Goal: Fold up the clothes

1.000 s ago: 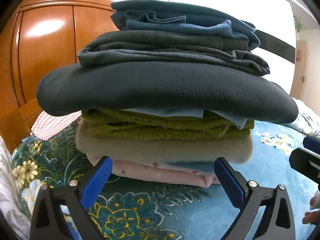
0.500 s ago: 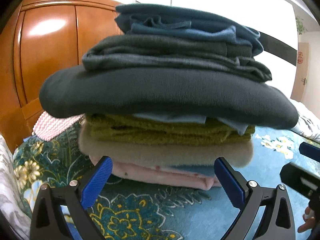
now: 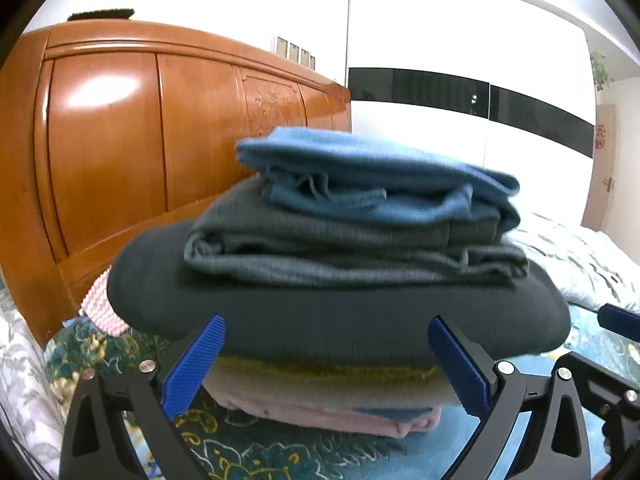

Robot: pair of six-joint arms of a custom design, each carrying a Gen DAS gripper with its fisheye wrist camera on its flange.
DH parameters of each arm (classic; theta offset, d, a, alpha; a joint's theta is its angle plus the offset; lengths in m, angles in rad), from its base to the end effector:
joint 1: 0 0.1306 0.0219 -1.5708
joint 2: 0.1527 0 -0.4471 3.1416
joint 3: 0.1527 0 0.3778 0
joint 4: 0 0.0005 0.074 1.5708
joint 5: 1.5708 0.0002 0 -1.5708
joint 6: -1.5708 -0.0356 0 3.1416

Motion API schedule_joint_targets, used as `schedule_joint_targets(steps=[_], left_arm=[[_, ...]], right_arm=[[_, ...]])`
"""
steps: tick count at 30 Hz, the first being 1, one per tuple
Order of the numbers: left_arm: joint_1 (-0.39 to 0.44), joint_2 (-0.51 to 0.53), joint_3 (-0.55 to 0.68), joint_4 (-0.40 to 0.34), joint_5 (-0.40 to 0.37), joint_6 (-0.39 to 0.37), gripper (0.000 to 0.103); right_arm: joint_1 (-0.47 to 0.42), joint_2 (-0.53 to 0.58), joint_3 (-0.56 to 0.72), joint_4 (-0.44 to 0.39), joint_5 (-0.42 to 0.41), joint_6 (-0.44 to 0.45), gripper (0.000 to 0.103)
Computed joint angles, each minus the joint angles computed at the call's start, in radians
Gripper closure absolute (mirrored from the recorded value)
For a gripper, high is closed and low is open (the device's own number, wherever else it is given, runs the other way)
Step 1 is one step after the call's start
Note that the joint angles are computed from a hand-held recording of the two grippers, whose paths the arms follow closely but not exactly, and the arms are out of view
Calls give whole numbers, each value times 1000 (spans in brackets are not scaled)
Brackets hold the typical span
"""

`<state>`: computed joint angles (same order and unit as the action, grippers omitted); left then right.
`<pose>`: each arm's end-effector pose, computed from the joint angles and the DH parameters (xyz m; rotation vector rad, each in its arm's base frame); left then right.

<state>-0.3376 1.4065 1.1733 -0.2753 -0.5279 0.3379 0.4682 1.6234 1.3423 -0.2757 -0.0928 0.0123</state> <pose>0.4546 -0.1411 0.4392 -0.3150 1.9820 0.1196 0.5064 0.2592 0.4055 -0.5645 2.0715 0.3665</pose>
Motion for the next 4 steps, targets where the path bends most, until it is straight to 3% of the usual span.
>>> schedule_joint_targets(steps=[4], left_arm=[[-2, 1, 9, 22, -16, -12, 0]], right_arm=[[-8, -6, 21, -23, 3, -2, 0]])
